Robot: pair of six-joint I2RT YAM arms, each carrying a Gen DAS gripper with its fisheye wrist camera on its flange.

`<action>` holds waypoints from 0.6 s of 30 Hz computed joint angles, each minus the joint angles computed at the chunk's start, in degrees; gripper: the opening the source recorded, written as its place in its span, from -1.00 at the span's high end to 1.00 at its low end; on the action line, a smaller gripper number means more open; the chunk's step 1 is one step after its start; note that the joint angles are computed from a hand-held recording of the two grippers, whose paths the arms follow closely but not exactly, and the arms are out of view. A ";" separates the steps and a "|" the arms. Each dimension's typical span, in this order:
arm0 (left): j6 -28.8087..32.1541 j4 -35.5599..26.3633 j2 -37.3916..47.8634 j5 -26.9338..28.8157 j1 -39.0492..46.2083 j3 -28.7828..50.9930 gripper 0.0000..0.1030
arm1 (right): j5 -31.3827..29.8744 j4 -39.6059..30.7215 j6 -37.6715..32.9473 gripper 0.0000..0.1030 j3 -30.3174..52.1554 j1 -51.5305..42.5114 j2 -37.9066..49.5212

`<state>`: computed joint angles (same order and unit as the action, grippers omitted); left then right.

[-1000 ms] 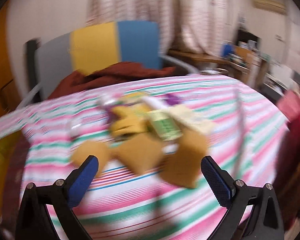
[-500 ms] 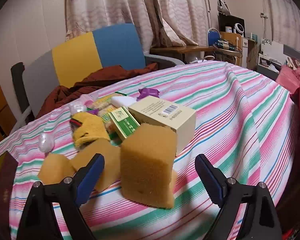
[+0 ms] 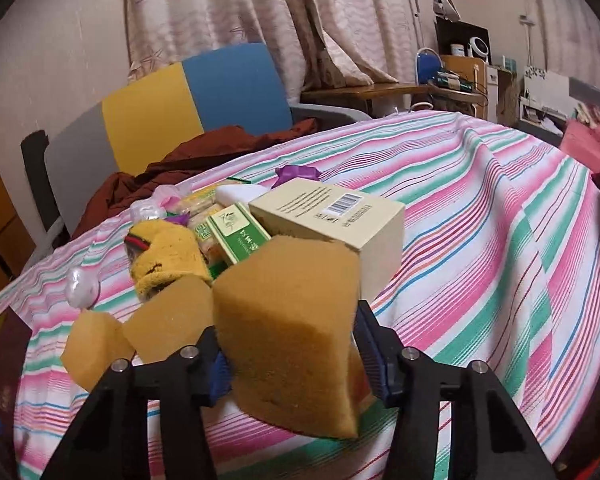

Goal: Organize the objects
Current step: 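Grasp the tall yellow sponge with the right tool and lift it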

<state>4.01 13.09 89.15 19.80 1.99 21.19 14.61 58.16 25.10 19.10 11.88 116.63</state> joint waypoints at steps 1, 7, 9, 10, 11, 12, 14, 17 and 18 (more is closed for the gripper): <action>-0.46 1.49 1.34 -0.49 -0.96 0.65 -0.56 | -0.21 0.54 0.18 -0.02 -0.13 -0.02 0.40; -0.72 3.20 9.83 -4.58 -6.31 8.09 -0.59 | -2.16 3.36 0.62 -0.01 -0.36 -0.98 2.40; -0.68 3.25 12.20 -5.82 -7.43 10.23 -0.59 | -2.28 3.48 0.60 -0.02 -0.18 -1.02 2.78; -0.58 3.29 13.15 -6.31 -7.85 11.08 -0.59 | -2.47 3.61 0.65 -0.02 -0.16 -1.15 3.02; -0.35 3.42 14.13 -6.58 -8.24 11.88 -0.59 | -2.56 3.68 0.75 -0.02 -0.11 -1.19 3.16; 0.02 3.42 14.98 -6.75 -8.62 12.64 -0.59 | -2.57 3.76 0.82 -0.02 -0.09 -1.16 3.25; 0.73 4.35 15.99 -6.44 -9.11 13.21 -0.60 | -2.47 3.54 0.92 -0.02 0.09 -1.03 3.34; 1.69 5.76 17.72 -6.59 -10.14 14.02 -0.61 | -2.20 3.39 1.06 -0.02 0.37 -0.83 3.71; 2.06 6.19 18.58 -7.14 -10.53 14.50 -0.61 | -2.13 3.38 1.08 -0.02 0.41 -0.78 3.79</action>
<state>6.07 19.27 107.74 12.65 -8.54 35.68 12.48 61.54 26.18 19.51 11.10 120.42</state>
